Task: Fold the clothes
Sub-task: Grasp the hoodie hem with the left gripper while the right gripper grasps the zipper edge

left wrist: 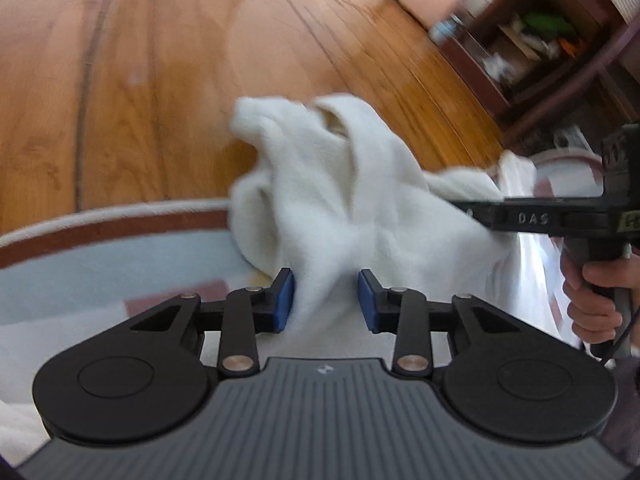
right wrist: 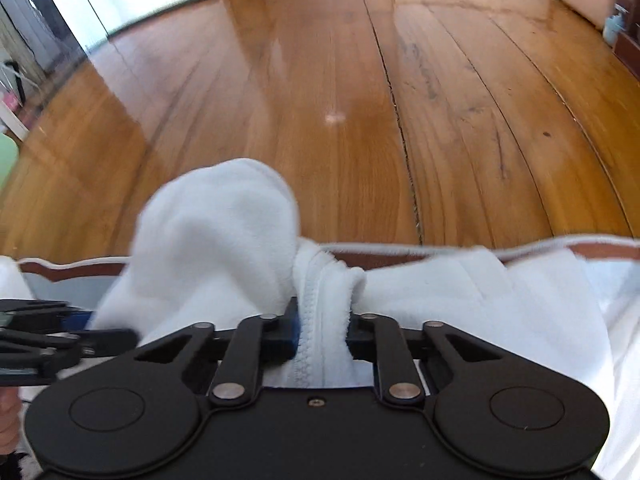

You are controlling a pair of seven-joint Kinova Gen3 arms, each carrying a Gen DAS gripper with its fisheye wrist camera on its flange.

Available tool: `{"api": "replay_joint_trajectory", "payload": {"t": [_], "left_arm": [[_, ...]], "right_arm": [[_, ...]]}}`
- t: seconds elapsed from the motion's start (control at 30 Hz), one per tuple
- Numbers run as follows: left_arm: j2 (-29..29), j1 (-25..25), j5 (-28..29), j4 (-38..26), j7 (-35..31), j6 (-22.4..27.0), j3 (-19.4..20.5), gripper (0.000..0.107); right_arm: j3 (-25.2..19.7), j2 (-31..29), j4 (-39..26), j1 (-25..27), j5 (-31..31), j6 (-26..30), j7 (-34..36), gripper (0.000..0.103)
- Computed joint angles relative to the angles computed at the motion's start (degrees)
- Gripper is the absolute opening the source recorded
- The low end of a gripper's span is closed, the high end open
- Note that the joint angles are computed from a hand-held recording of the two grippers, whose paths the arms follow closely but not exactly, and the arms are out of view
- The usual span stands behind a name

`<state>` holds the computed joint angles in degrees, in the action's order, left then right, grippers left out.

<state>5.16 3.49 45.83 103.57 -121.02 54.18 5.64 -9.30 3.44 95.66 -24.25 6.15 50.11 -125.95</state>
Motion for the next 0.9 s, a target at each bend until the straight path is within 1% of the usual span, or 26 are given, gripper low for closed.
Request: {"api": "replay_joint_trajectory", "payload": {"t": [0.03, 0.1, 0.13, 0.17, 0.23, 0.27, 0.3, 0.33, 0.37, 0.4, 0.43, 0.47, 0.5, 0.53, 0.57, 0.6, 0.63, 0.67, 0.73, 0.77, 0.8, 0.83, 0.87, 0.9], "left_arm": [[-0.5, -0.4, 0.5, -0.1, -0.8, 1.4, 0.0, 0.034], [-1.5, -0.6, 1.4, -0.5, -2.3, 4.4, -0.6, 0.034], [-2.4, -0.1, 2.8, -0.1, -3.8, 5.3, -2.1, 0.035], [-3.3, -0.6, 5.1, 0.8, -5.8, 5.7, -2.9, 0.039], [-4.8, -2.8, 9.8, 2.6, -9.0, 6.0, -3.4, 0.046], [-5.6, -3.2, 12.1, 3.7, -10.3, 5.2, -4.2, 0.055], [-6.4, -3.1, 13.6, 4.8, -10.9, 3.6, -4.4, 0.066], [-6.5, -2.9, 14.2, 5.2, -11.3, 2.5, -4.3, 0.07], [-6.0, -2.4, 13.8, 4.9, -11.1, 2.2, -4.1, 0.071], [-5.4, -2.0, 13.1, 4.5, -10.6, 2.2, -3.8, 0.071], [-4.7, -1.5, 12.2, 4.0, -9.8, 2.2, -3.4, 0.072], [-3.6, -1.0, 10.9, 3.1, -8.3, 2.8, -2.8, 0.073], [-2.6, -0.5, 9.7, 2.4, -6.8, 3.1, -2.0, 0.075], [-2.1, 0.3, 9.1, 2.5, -5.4, 2.3, -1.5, 0.077], [-1.7, 0.7, 8.8, 2.9, -3.7, 1.3, -0.7, 0.083], [-1.2, 1.9, 8.4, 2.9, -1.6, 0.8, -0.9, 0.087], [-0.4, 2.4, 8.9, 3.1, -0.4, 1.2, -0.8, 0.089], [0.8, 1.9, 9.5, 3.2, -0.1, 2.5, 0.2, 0.09], [1.8, 2.3, 10.6, 3.4, -2.4, 4.3, 0.5, 0.085], [1.3, 1.7, 11.1, 3.9, -4.7, 4.2, 1.3, 0.067], [0.9, 1.5, 12.0, 4.3, -7.0, 5.0, 1.2, 0.047], [0.7, 0.8, 13.9, 5.1, -9.0, 6.8, 0.7, 0.043], [0.6, -0.8, 15.2, 5.5, -10.0, 8.8, 1.1, 0.038], [0.6, -3.5, 17.4, 6.5, -10.0, 11.2, 2.1, 0.038]], "right_arm": [[0.3, -1.8, 1.7, -0.4, -0.8, -1.0, -0.2, 0.017], [-0.6, -5.0, 5.0, 0.4, -3.6, -2.8, 1.7, 0.015], [-0.8, -6.5, 6.6, 0.5, -5.1, -3.3, 3.0, 0.015], [-1.7, -7.9, 8.0, 1.3, -7.1, -3.0, 5.2, 0.014], [-0.8, -10.1, 10.7, 0.3, -11.4, -1.9, 9.8, 0.015], [1.0, -11.3, 12.0, -1.6, -13.6, -1.1, 12.2, 0.015], [3.6, -12.5, 13.3, -3.8, -15.9, -0.5, 14.5, 0.015], [5.6, -13.5, 14.9, -5.0, -18.3, -0.6, 16.8, 0.015], [6.9, -14.3, 16.2, -5.1, -20.6, -0.8, 19.1, 0.015], [7.3, -14.8, 16.9, -4.1, -22.9, 0.0, 21.4, 0.015], [6.6, -14.8, 16.9, -2.1, -25.0, 1.3, 23.6, 0.015], [5.0, -14.7, 16.5, 0.2, -26.2, 3.0, 25.1, 0.015], [3.4, -14.5, 16.0, 1.8, -26.4, 4.4, 26.1, 0.015], [2.4, -14.1, 15.6, 2.2, -26.0, 5.1, 26.9, 0.015], [1.9, -13.6, 15.2, 2.1, -25.4, 5.6, 27.2, 0.015], [1.3, -13.1, 14.8, 2.2, -24.8, 5.9, 26.9, 0.015], [0.9, -12.8, 14.6, 2.4, -24.5, 6.0, 26.6, 0.016], [0.8, -12.7, 14.9, 2.7, -24.8, 5.7, 26.1, 0.018], [1.4, -13.0, 15.8, 3.3, -26.2, 5.0, 25.8, 0.018], [1.7, -13.3, 16.1, 3.6, -26.8, 4.9, 26.0, 0.019], [1.9, -13.5, 16.0, 3.7, -27.0, 5.3, 26.4, 0.02], [2.3, -13.6, 15.6, 3.8, -27.5, 6.3, 27.3, 0.022], [2.6, -13.8, 15.0, 3.9, -27.7, 7.4, 28.3, 0.026], [2.7, -14.2, 14.0, 4.0, -27.5, 8.7, 29.3, 0.026]]}}
